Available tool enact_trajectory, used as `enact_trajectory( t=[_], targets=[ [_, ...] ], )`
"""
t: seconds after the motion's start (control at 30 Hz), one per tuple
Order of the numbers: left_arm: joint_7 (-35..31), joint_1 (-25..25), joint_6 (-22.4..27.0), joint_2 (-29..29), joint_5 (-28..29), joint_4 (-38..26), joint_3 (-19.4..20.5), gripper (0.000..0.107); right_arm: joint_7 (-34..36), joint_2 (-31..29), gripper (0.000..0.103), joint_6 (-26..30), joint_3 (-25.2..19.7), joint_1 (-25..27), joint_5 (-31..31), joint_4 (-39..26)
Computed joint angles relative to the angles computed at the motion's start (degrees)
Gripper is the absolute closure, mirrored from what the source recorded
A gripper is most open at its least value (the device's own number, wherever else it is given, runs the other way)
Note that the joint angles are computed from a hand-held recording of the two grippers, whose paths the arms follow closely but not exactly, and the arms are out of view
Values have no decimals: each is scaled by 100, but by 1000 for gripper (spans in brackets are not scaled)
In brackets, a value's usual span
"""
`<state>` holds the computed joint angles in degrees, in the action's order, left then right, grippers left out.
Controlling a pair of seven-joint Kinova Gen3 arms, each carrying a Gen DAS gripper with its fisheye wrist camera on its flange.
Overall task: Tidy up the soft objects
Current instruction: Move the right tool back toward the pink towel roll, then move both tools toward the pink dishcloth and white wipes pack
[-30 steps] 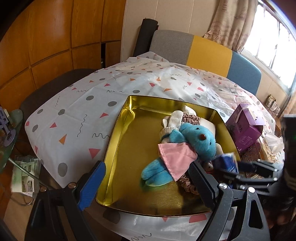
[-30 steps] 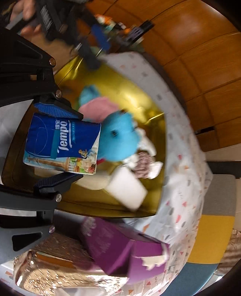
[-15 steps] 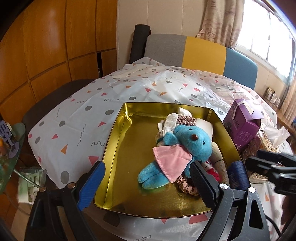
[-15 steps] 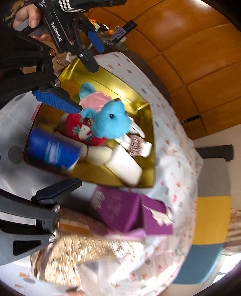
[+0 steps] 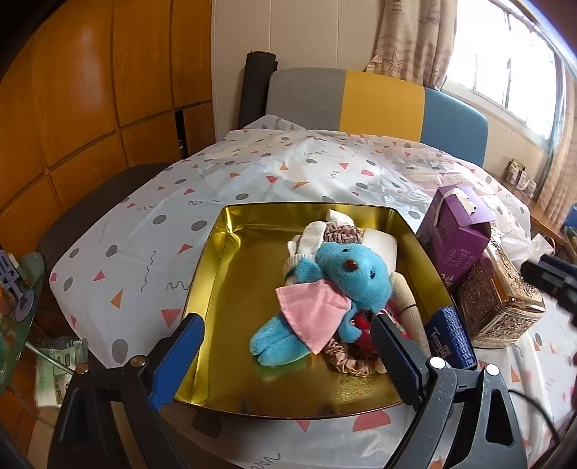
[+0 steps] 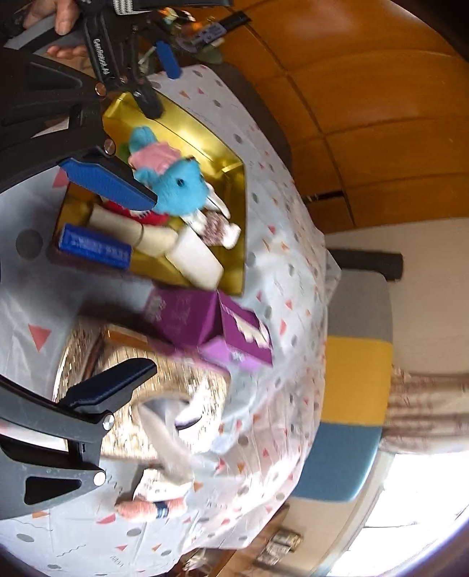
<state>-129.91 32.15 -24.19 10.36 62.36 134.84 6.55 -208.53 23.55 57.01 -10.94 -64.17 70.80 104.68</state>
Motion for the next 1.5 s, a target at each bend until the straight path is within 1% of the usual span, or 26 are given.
enact_trajectory(
  t=[0.07,0.13,0.2,0.4,0.53,0.7,0.9,1.1,1.2,1.23,1.27,1.3,1.33,1.37,1.4,1.43,1.47,1.5],
  targets=[
    [-71,29,-4,6,49,-17,5,13,-226,-131,18,120,19,-29,27,155],
    [-215,89,-56,23,214,-40,9,13,-434,-269,18,290,-15,-28,24,314],
    [-231,68,-32,27,218,-46,26,13,-609,-415,18,474,-79,8,-8,474],
    [-436,92,-37,43,379,-94,50,13,-847,-775,18,1113,-310,201,-290,822],
    [-585,135,-62,44,473,-132,91,13,-947,-991,18,1422,-432,383,-530,1041],
    [-833,168,-13,69,661,-202,132,13,-1265,-1273,18,1565,-564,633,-812,1404],
    [-1133,258,-50,110,908,-271,196,13,-1848,-1551,18,1539,-741,867,-1030,1892],
    [-1491,318,-91,161,1239,-363,284,13,-2281,-1776,18,1447,-781,1181,-1215,2319],
    [-1568,325,-141,184,1330,-377,327,9,-2455,-1803,18,1395,-737,1390,-1332,2532],
    [-1580,312,-124,188,1351,-384,337,9,-2608,-1803,18,1354,-730,1447,-1346,2646],
    [-1591,291,-89,194,1358,-393,341,9,-2841,-1785,18,1300,-829,1603,-1337,2786],
    [-1630,277,-64,205,1388,-415,339,9,-3074,-1768,18,1220,-821,1659,-1346,2924],
    [-1687,282,-68,216,1456,-433,342,9,-3307,-1755,18,1133,-719,1608,-1383,3065],
    [-1713,282,-78,223,1489,-444,351,9,-3540,-1750,18,1035,-524,1465,-1472,3199],
    [-1699,281,-100,231,1487,-449,363,9,-3773,-1780,18,844,-401,1429,-1561,3349],
    [-1686,286,-120,240,1493,-458,376,9,-4006,-1820,18,611,-337,1498,-1694,3481],
    [-1658,273,-104,246,1466,-461,382,9,-4239,-1939,18,378,-379,1661,-1800,3609],
    [-1666,259,-63,249,1466,-474,382,8,-4472,-2131,18,145,-527,1913,-1824,3775]
  ],
)
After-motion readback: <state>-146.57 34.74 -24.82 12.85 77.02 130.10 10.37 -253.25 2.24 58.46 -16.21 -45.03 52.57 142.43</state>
